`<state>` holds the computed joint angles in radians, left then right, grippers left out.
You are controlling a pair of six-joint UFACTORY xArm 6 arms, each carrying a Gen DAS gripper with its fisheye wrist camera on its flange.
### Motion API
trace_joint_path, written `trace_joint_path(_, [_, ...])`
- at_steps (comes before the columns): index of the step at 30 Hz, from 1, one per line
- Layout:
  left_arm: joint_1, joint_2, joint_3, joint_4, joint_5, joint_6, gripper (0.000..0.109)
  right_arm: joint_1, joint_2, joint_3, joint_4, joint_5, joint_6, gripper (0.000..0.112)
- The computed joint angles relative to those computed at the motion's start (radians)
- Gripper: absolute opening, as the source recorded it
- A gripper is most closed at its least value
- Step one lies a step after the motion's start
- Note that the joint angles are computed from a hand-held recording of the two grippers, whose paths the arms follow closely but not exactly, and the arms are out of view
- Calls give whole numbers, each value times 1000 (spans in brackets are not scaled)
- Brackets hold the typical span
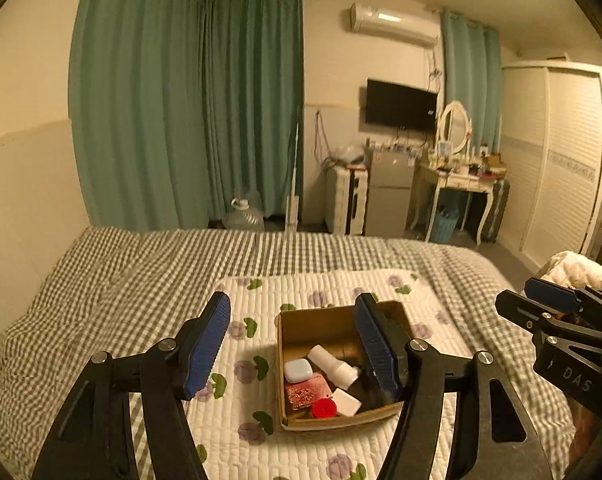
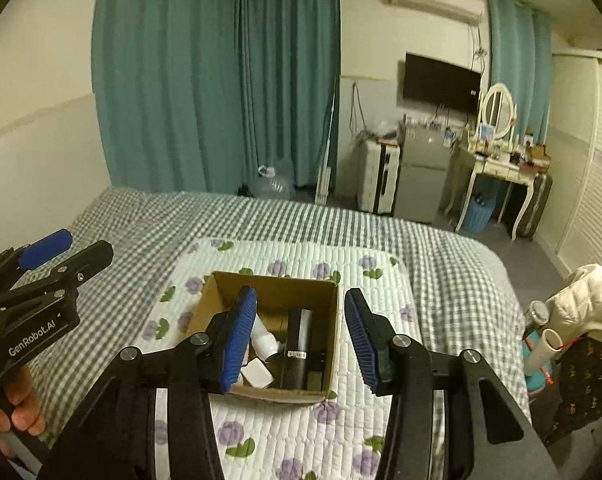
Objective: Organize rigid objects
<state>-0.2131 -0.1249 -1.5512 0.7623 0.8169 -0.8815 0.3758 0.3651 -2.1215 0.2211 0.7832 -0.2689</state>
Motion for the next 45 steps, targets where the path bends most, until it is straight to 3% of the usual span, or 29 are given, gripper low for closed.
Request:
trace_joint_path(3, [-31, -64, 56, 35, 18, -22, 68, 4, -151, 211, 28, -106, -29, 46])
trace_joint_path(7, [-39, -135, 160, 68, -11, -76, 79, 3, -252, 379, 107, -194, -54, 46])
trace_joint_path(10, [-31, -181, 256, 128, -58, -138, 91, 7, -283, 477, 137, -266, -90, 62])
trace_joint_path(12, [-33, -201, 321, 208, -87, -208, 99, 12, -299, 555, 156, -357, -110, 90])
trace_joint_path(15, [-51, -202, 379, 316, -64, -291, 103, 21, -293, 646, 266, -473, -188, 97])
trace_joint_path(19, [-48, -168, 408, 335, -62, -313, 103, 23, -251, 687, 220, -563, -139, 103])
trace_joint_path(28, [-30, -189, 457, 344, -76, -363, 103, 8, -222, 694, 235, -563, -150, 103])
trace_joint_path(45, [-7, -193, 469, 266, -120, -338, 103, 22, -226, 689, 251, -543, -190, 103])
